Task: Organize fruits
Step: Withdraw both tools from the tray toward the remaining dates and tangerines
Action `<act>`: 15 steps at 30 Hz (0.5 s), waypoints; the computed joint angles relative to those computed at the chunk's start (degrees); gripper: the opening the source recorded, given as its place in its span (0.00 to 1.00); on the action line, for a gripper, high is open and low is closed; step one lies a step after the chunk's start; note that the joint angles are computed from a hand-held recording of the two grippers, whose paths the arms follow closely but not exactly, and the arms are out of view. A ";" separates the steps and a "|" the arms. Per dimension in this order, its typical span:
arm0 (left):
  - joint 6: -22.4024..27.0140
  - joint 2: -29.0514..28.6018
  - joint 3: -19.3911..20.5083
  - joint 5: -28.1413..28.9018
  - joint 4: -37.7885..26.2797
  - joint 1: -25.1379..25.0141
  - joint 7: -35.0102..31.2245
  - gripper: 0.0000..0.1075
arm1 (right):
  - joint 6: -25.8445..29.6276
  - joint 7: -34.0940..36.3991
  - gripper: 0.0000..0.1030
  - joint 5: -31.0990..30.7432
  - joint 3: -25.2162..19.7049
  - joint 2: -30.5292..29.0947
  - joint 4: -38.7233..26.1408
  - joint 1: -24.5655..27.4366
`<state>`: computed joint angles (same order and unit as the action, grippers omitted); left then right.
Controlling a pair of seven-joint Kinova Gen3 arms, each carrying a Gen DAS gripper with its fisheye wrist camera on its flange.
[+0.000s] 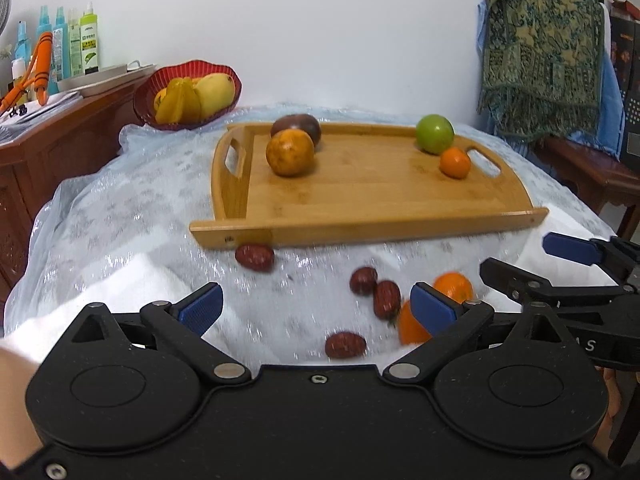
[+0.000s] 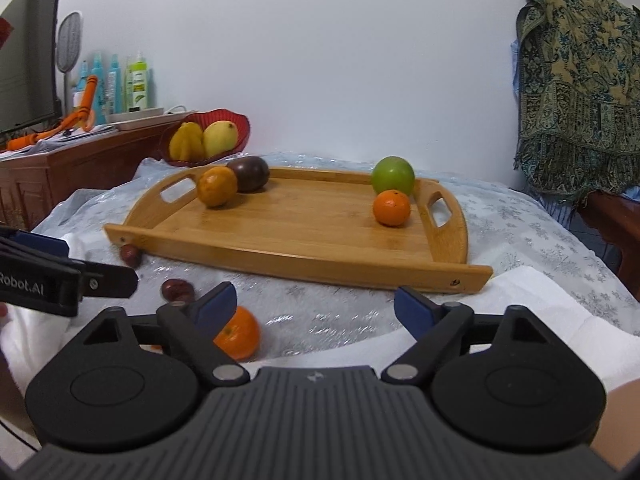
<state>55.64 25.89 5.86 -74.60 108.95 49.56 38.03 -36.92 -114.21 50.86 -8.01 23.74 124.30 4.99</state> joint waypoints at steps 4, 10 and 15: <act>-1.98 -0.69 0.70 1.25 0.47 -0.22 0.25 0.76 | 0.69 -2.86 0.81 4.71 -0.52 -0.11 -0.37 0.87; -3.93 -0.19 0.69 4.19 -0.54 -0.04 -1.88 0.46 | 1.32 -4.84 0.70 10.26 -0.28 -0.37 -0.79 0.38; -3.68 0.36 -0.51 5.77 -1.47 0.95 -2.87 0.27 | 1.17 -7.09 0.63 14.17 0.51 -0.16 -1.39 -0.41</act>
<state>51.97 26.25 5.35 -68.83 107.48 50.51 35.16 -35.75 -121.30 65.03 -7.50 23.57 122.91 4.58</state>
